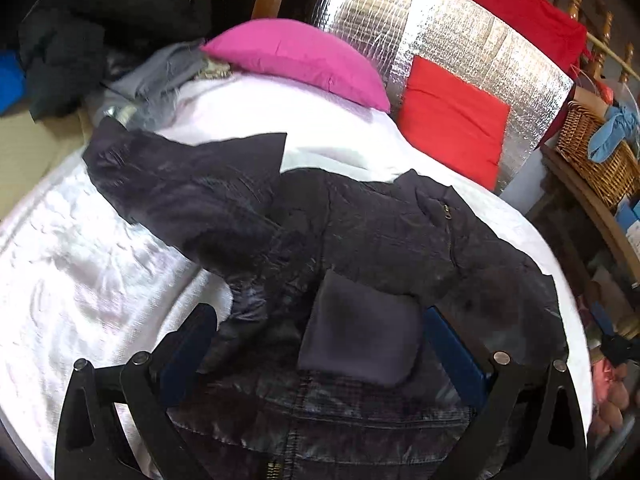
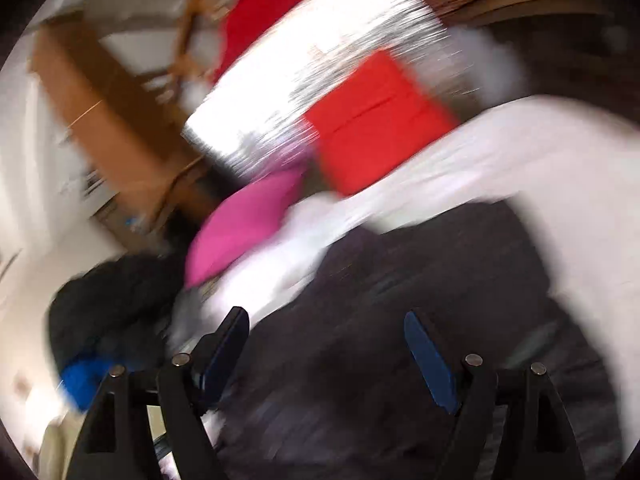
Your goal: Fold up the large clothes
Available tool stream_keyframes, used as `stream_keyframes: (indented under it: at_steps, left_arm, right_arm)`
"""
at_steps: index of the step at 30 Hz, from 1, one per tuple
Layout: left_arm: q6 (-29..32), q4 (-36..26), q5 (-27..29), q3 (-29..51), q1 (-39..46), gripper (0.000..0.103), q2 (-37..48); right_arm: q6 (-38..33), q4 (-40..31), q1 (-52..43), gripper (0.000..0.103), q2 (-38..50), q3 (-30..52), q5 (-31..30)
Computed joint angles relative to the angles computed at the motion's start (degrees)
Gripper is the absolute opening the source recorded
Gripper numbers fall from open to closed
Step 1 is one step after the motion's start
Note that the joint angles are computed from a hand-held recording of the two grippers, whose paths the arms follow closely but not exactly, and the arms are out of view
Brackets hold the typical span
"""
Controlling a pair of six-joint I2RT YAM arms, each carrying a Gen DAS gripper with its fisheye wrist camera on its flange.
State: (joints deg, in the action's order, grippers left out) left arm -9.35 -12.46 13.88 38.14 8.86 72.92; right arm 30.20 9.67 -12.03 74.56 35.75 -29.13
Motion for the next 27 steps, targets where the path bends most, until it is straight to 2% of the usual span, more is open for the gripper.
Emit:
stream_keyframes:
  at_steps: [3,5,7,9,12,16,20,23,25,27]
  left_arm:
    - [0.3,-1.3,3.4,1.9,2.0,0.103,2.8]
    - [0.1,-1.8,7.6,2.6,4.8,0.092,4.3]
    - [1.4,-2.9,9.8,3.5,6.4,0.074,5.9]
    - [2.3,-3.0,10.5,3.8,7.0,0.068,7.0]
    - [4.1,-3.8,13.1,5.1,6.7,0.068,10.0]
    - [4.2,-4.1,13.6,6.4,4.1,0.072,12.6]
    - [5.0,-4.3,14.1,8.7,0.6,0.075,17.6]
    - [4.3,-3.3,14.4,10.3,-0.4,0.071,21.6]
    - [2.9,-2.7,14.8,10.6,-0.2,0.044,22.5]
    - [3.0,-2.3,14.1,10.7,-0.4,0.030,22.6]
  right_arm:
    - [-2.8,-5.5,-8.7,0.082,7.3,5.3,-1.6]
    - [-4.2,-7.5,-12.6,0.082,12.3,8.2,-2.8]
    - [-6.2,-8.6,-15.1,0.082,15.5,10.0,-2.6]
    - [-8.1,-9.7,-15.9,0.082,19.0,12.5,-3.1]
    - [-11.4,-11.6,-16.4,0.079,22.9,14.9,-4.6]
    - [-15.1,-14.5,-12.9,0.054,27.5,17.4,-1.1]
    - [-17.1,-12.8,-12.4,0.049,28.6,15.5,1.2]
    - [-16.2,-12.7,-12.7,0.049,28.5,15.5,0.5]
    - [-16.4,-12.9,-12.7,0.049,28.8,15.7,1.0]
    - [-16.4,-12.6,-11.8,0.049,28.9,15.8,2.2]
